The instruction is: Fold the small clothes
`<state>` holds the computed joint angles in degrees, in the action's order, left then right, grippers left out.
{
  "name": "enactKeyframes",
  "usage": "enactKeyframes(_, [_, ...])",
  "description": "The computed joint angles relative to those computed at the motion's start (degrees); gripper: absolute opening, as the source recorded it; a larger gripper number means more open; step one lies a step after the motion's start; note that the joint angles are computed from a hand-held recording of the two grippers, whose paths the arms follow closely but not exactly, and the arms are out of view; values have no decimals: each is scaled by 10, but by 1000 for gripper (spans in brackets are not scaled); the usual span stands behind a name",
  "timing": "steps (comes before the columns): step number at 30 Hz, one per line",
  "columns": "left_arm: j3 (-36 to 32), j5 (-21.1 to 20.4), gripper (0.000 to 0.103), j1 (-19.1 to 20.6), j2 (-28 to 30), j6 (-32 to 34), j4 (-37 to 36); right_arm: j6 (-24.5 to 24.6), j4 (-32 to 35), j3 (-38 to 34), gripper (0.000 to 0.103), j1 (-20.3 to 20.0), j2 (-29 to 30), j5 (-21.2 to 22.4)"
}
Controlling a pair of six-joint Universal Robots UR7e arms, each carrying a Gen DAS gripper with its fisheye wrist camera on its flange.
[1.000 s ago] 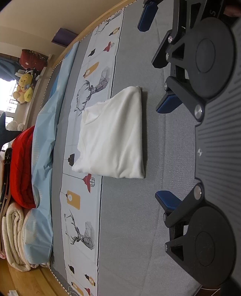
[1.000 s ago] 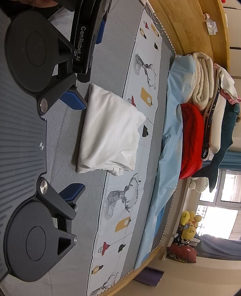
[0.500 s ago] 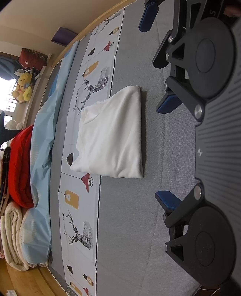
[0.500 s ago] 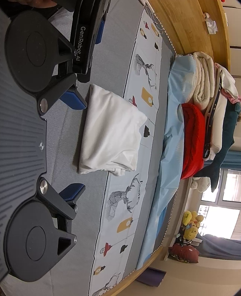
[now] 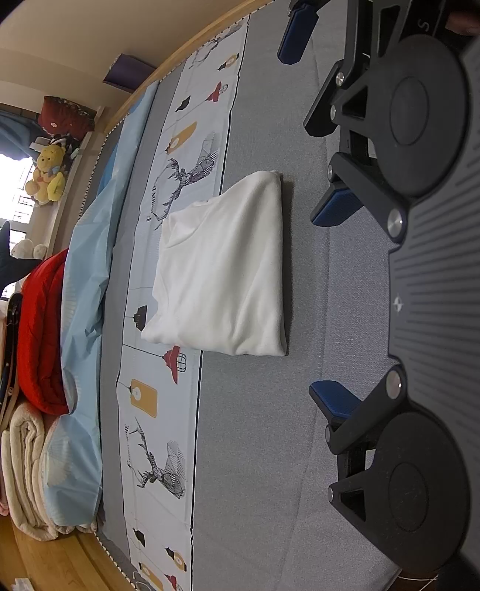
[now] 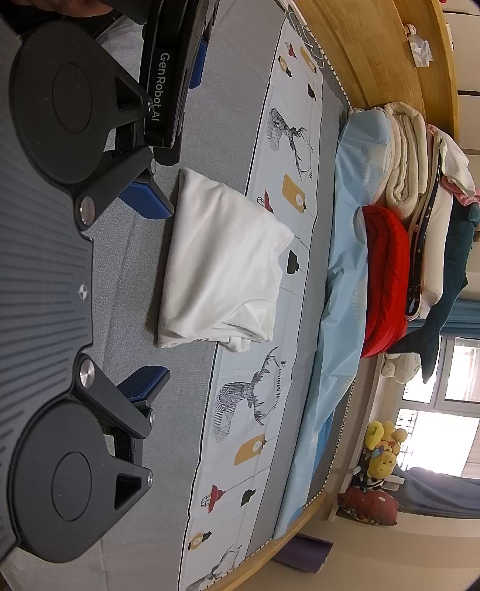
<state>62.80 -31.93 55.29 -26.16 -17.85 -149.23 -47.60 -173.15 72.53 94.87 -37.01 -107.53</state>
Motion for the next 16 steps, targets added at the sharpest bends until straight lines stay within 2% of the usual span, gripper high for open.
enactKeyframes(16, [-7,1,93,-1,2,6,-1,1,2,-1,87,0,0,0])
